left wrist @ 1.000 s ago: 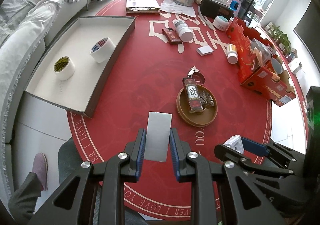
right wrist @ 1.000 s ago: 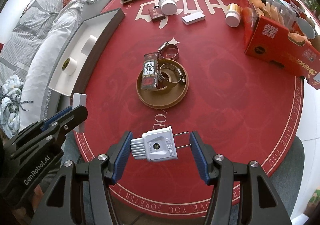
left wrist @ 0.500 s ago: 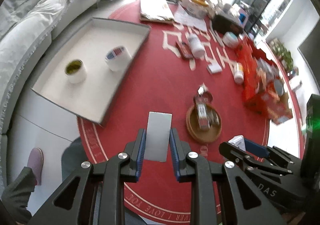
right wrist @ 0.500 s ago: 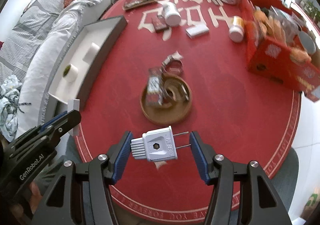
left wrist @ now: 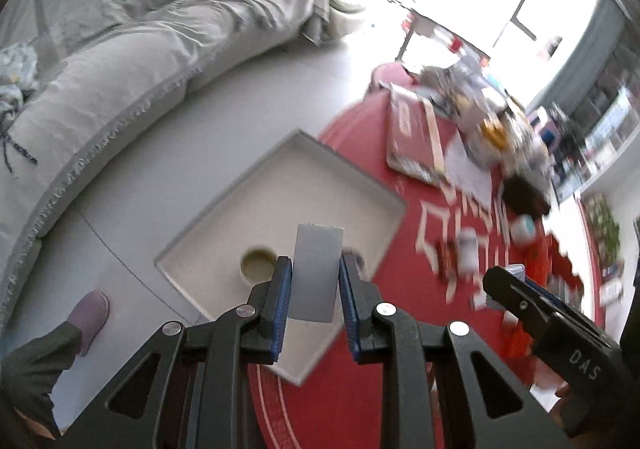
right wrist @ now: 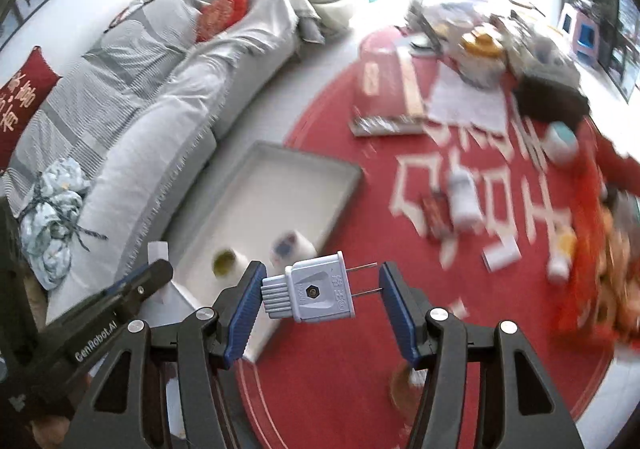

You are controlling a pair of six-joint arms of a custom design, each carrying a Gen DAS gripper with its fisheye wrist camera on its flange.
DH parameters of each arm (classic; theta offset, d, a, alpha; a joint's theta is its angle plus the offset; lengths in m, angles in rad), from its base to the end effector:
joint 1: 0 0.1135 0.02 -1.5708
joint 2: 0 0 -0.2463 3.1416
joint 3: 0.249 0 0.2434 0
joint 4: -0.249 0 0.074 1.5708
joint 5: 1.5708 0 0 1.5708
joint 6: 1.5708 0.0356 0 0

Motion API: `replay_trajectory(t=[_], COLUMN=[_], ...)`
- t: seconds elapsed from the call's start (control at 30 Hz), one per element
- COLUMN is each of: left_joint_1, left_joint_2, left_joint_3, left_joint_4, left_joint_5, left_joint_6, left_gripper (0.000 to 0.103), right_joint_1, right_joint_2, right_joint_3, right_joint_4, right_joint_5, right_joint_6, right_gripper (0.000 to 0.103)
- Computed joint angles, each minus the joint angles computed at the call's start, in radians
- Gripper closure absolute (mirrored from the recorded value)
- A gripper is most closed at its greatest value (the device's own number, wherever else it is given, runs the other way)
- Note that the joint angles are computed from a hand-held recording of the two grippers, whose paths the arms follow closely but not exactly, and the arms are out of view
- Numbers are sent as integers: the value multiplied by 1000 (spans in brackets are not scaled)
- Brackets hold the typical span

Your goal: Organize rigid objects

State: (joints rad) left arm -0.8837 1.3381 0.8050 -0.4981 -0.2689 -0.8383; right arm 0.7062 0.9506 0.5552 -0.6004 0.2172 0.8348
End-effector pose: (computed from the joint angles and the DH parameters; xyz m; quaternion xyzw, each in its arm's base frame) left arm 0.1675 -0.1892 0.1920 -0.0140 0.9557 -0.1162 0.2701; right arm 0.1395 0.1089 0.1871 0.0919 0.9494 0.1217 0.2747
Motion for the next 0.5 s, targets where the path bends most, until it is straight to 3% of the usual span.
replay_trajectory(t=[0.23, 0.5], left_joint_1=[161, 244], left_joint_2=[159, 407], left_joint_3=[143, 220], left_joint_4=[35, 111], left_joint_5=[33, 59], left_joint_6=[67, 110], left_gripper=[77, 77], right_joint_1=[-185, -233], right_joint_2=[345, 672], right_joint_3=[252, 401], right_joint_4=[138, 222], right_joint_5=[-94, -128], right_joint_6=[-217, -316], right_gripper=[44, 43])
